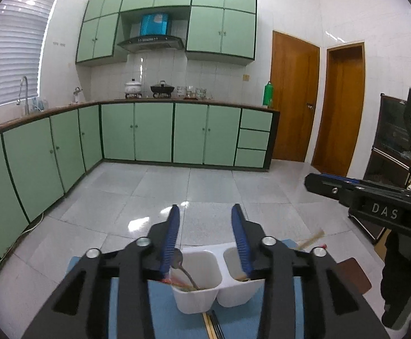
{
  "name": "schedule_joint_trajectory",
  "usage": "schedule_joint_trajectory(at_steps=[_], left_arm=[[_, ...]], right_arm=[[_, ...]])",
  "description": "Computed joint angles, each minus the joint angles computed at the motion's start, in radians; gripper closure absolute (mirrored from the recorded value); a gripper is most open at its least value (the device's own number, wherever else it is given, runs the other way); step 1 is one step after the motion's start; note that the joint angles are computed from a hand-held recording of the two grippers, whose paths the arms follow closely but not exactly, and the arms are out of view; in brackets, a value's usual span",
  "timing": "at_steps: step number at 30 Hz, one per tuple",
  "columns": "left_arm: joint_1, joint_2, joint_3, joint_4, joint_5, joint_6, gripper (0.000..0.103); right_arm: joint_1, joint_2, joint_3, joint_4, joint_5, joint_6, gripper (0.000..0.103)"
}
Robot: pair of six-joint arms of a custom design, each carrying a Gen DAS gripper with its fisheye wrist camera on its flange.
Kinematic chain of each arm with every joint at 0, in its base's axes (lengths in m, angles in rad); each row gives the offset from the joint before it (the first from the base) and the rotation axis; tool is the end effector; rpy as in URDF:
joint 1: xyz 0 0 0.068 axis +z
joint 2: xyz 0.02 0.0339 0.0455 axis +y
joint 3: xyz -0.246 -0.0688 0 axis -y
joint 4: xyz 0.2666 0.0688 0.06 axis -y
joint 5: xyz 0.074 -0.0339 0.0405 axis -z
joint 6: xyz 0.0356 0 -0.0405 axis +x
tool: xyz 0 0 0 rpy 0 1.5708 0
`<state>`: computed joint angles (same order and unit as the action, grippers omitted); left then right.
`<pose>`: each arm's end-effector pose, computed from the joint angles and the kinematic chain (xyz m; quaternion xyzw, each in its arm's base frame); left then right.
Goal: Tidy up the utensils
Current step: 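Lower both chopsticks into the white holder and open both grippers, then move both grippers back over the remaining chopsticks on the mat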
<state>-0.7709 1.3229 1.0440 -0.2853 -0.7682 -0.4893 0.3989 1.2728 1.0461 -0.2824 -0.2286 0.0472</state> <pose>0.2443 -0.2029 0.2830 -0.0650 0.8295 0.0017 0.5547 0.2880 0.1301 0.2942 -0.2067 0.8334 0.2072 0.4687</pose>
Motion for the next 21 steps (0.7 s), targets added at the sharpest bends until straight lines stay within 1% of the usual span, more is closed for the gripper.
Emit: schedule_joint_trajectory(at_steps=[2,4,5,6,7,8,9,10,11,12,13,14,15,16,18,21], left_arm=[[-0.030,-0.041,-0.021,-0.026,-0.028,-0.022,0.060],[-0.076,-0.072,-0.031,-0.070,-0.085,-0.056,0.050],[-0.098,-0.083,-0.035,-0.093,-0.112,-0.075,0.045],[-0.124,-0.098,-0.045,-0.112,-0.141,-0.096,0.044],[-0.165,-0.118,-0.061,-0.142,-0.179,-0.127,0.042],[-0.200,-0.126,-0.070,-0.174,-0.214,-0.160,0.039],[-0.250,-0.128,-0.077,-0.234,-0.263,-0.226,0.037],[-0.283,-0.128,-0.082,-0.279,-0.288,-0.279,0.035],[-0.308,-0.123,-0.086,-0.306,-0.303,-0.324,0.032],[-0.352,-0.115,-0.095,-0.374,-0.326,-0.424,0.029],[-0.375,-0.105,-0.097,-0.421,-0.336,-0.494,0.025],[-0.404,-0.088,-0.102,-0.480,-0.345,-0.586,0.022],[-0.433,-0.065,-0.107,-0.539,-0.349,-0.682,0.021],[-0.455,-0.047,-0.110,-0.584,-0.350,-0.754,0.019],[-0.496,-0.011,-0.138,-0.643,-0.327,-0.891,0.017],[-0.521,0.013,-0.182,-0.669,-0.275,-0.994,0.017]], right_arm=[[-0.016,-0.055,-0.037,-0.005,0.001,-0.004,0.063],[-0.036,-0.139,-0.097,-0.006,0.006,-0.002,0.049],[-0.048,-0.182,-0.132,-0.001,0.000,-0.001,0.044],[-0.058,-0.234,-0.172,-0.001,0.002,-0.001,0.036],[-0.068,-0.290,-0.216,-0.001,0.008,-0.003,0.030],[-0.074,-0.331,-0.248,-0.004,0.011,-0.006,0.027],[-0.081,-0.385,-0.290,-0.010,0.012,-0.011,0.021],[-0.088,-0.455,-0.345,-0.019,0.016,-0.016,0.016],[-0.091,-0.508,-0.386,-0.028,0.020,-0.016,0.014],[-0.095,-0.572,-0.434,-0.042,0.021,-0.015,0.013],[-0.105,-0.620,-0.470,-0.058,0.011,-0.016,0.011],[-0.112,-0.694,-0.523,-0.090,-0.002,-0.013,0.009],[-0.119,-0.739,-0.551,-0.114,-0.009,-0.013,0.007],[-0.114,-0.807,-0.597,-0.149,0.001,-0.010,0.007],[-0.090,-0.904,-0.659,-0.204,0.037,0.000,0.005],[-0.035,-1.025,-0.744,-0.287,0.077,0.043,0.005]])
